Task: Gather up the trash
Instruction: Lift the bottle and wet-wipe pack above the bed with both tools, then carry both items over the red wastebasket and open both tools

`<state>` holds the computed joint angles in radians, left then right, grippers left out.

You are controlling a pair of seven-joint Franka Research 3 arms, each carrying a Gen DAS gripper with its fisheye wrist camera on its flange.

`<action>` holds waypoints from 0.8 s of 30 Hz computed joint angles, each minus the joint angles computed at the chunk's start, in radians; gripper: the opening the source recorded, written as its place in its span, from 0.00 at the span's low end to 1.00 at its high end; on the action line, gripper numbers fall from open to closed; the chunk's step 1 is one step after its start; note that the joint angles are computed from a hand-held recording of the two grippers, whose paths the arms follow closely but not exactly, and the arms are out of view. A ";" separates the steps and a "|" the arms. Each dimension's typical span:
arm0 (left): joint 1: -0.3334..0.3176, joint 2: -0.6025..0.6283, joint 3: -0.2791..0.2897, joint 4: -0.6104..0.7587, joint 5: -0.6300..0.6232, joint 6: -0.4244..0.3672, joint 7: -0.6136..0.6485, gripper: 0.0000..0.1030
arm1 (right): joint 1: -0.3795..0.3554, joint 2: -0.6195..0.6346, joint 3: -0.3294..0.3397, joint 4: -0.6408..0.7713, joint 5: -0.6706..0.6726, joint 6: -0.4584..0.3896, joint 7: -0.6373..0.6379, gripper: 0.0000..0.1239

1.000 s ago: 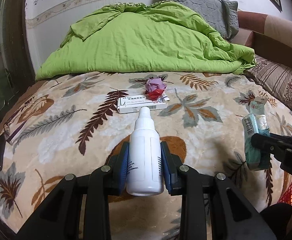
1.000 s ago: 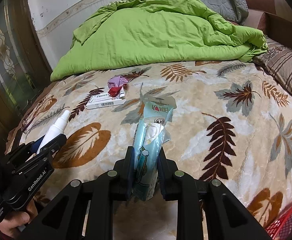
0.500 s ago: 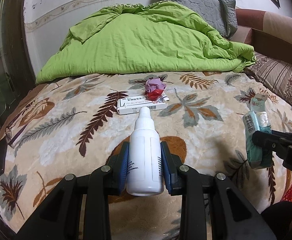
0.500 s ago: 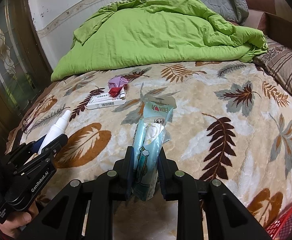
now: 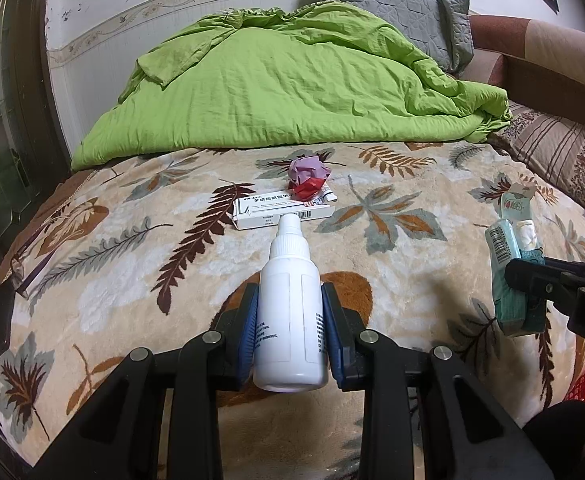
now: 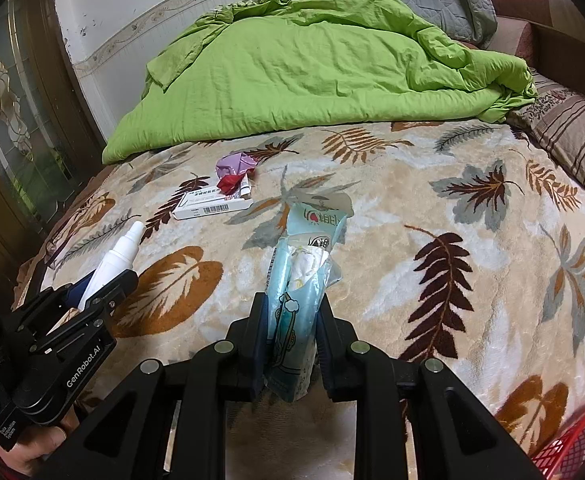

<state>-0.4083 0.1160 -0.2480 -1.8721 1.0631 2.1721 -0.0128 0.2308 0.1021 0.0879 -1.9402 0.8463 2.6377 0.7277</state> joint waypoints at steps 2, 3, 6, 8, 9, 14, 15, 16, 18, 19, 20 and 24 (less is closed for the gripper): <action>0.000 -0.001 0.001 -0.001 0.000 0.002 0.000 0.28 | 0.000 -0.001 0.000 -0.001 0.001 0.001 -0.001 0.19; 0.000 -0.001 0.001 -0.002 0.001 0.002 -0.002 0.28 | 0.000 -0.001 0.000 -0.001 0.001 0.001 -0.001 0.19; 0.003 -0.003 0.002 -0.005 0.002 0.015 -0.005 0.28 | 0.000 -0.001 0.000 0.000 0.003 0.001 -0.001 0.19; 0.006 -0.004 0.003 -0.009 0.005 0.038 -0.009 0.28 | -0.003 -0.002 0.000 0.002 0.015 -0.004 -0.007 0.19; 0.009 -0.009 0.004 -0.015 0.007 0.057 -0.014 0.28 | -0.007 -0.005 0.000 0.002 0.037 -0.006 -0.018 0.19; 0.027 -0.019 0.005 -0.034 0.014 0.179 0.003 0.28 | -0.031 -0.040 -0.021 -0.016 0.094 -0.056 -0.048 0.19; 0.027 -0.017 0.004 -0.031 0.019 0.200 0.012 0.28 | -0.035 -0.052 -0.027 -0.027 0.104 -0.062 -0.056 0.19; 0.028 -0.013 0.004 -0.026 0.024 0.233 0.019 0.28 | -0.040 -0.064 -0.034 -0.037 0.109 -0.065 -0.062 0.19; 0.029 -0.003 0.003 -0.015 0.016 0.290 0.047 0.28 | -0.057 -0.092 -0.056 -0.062 0.122 -0.085 -0.066 0.19; 0.027 0.007 0.002 -0.004 0.008 0.307 0.064 0.28 | -0.067 -0.103 -0.069 -0.070 0.131 -0.103 -0.061 0.19; 0.024 0.018 0.002 0.010 -0.006 0.329 0.084 0.28 | -0.077 -0.114 -0.081 -0.079 0.134 -0.118 -0.056 0.19; -0.001 0.078 -0.001 0.090 -0.080 0.382 0.187 0.28 | -0.120 -0.166 -0.126 -0.133 0.113 -0.136 -0.031 0.20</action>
<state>-0.4090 0.1942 -0.2490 -1.7824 0.9829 2.5538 0.1737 0.1110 -0.0643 -0.0384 -2.0734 0.9593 2.5013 0.6969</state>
